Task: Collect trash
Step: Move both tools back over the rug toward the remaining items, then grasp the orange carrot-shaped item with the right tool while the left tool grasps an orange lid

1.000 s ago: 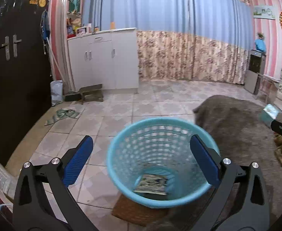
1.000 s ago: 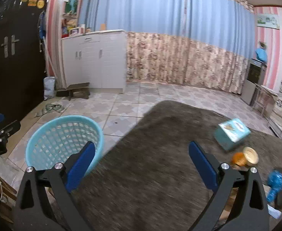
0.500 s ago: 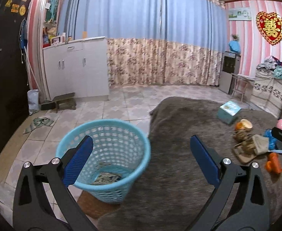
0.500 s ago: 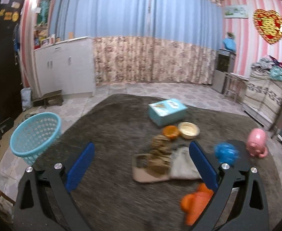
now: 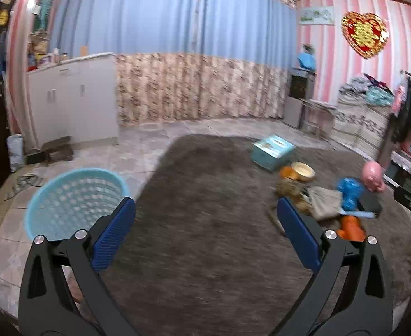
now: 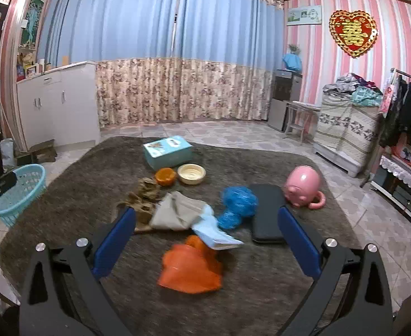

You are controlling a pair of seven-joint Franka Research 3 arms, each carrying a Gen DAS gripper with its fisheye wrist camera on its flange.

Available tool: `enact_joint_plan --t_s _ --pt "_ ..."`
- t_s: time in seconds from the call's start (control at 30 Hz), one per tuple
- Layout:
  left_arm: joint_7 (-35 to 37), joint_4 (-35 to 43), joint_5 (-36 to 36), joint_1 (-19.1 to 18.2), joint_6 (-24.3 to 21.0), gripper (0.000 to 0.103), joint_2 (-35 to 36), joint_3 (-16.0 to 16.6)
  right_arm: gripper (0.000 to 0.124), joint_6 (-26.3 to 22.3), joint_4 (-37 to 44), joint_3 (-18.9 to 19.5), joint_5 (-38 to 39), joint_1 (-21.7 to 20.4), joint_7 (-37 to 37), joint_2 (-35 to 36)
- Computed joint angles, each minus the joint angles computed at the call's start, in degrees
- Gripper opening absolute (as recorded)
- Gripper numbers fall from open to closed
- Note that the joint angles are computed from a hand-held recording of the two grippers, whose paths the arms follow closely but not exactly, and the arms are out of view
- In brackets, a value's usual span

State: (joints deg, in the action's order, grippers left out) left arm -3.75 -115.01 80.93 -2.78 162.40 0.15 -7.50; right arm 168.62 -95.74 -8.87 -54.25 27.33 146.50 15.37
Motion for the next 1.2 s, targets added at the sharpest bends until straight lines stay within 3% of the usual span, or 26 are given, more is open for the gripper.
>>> enact_joint_plan --t_s 0.1,0.37,0.57,0.63,0.87,0.97,1.1,1.2 --pt "-0.52 1.50 0.33 -1.21 -0.03 0.098 1.70 -0.75 0.099 0.26 -2.65 -1.62 -4.21 0.01 5.02 -2.09" --pt "-4.08 5.54 2.14 -4.67 3.51 0.098 7.73 0.23 0.099 -4.79 -8.65 0.40 -13.95 -3.74 15.08 -6.56" --pt "2.28 6.20 -1.96 -7.18 -0.07 0.098 10.42 0.83 0.099 -7.32 -13.10 4.21 -12.06 -8.11 15.36 -7.29" --pt "0.53 6.09 1.53 -8.72 -3.27 0.098 10.05 1.27 0.099 -6.20 -13.86 4.86 -10.95 -9.21 15.80 -6.82" --pt "0.23 5.54 4.22 -9.30 -6.87 0.098 9.49 1.04 0.099 -4.35 -11.51 5.01 -12.91 -8.07 16.97 -3.98" --pt "1.15 5.36 3.82 -9.19 -9.07 0.098 9.25 0.79 0.099 -3.57 -9.40 5.80 -8.55 -7.59 11.69 -1.69" --pt "2.77 5.42 -0.49 -7.53 -6.03 0.098 9.86 1.21 0.099 -1.26 -7.10 7.09 1.26 -7.09 1.87 1.31" --pt "2.66 5.36 -2.57 -7.03 -5.71 0.098 10.08 1.71 0.098 -2.82 -4.50 7.47 5.37 -5.64 -4.04 3.36"
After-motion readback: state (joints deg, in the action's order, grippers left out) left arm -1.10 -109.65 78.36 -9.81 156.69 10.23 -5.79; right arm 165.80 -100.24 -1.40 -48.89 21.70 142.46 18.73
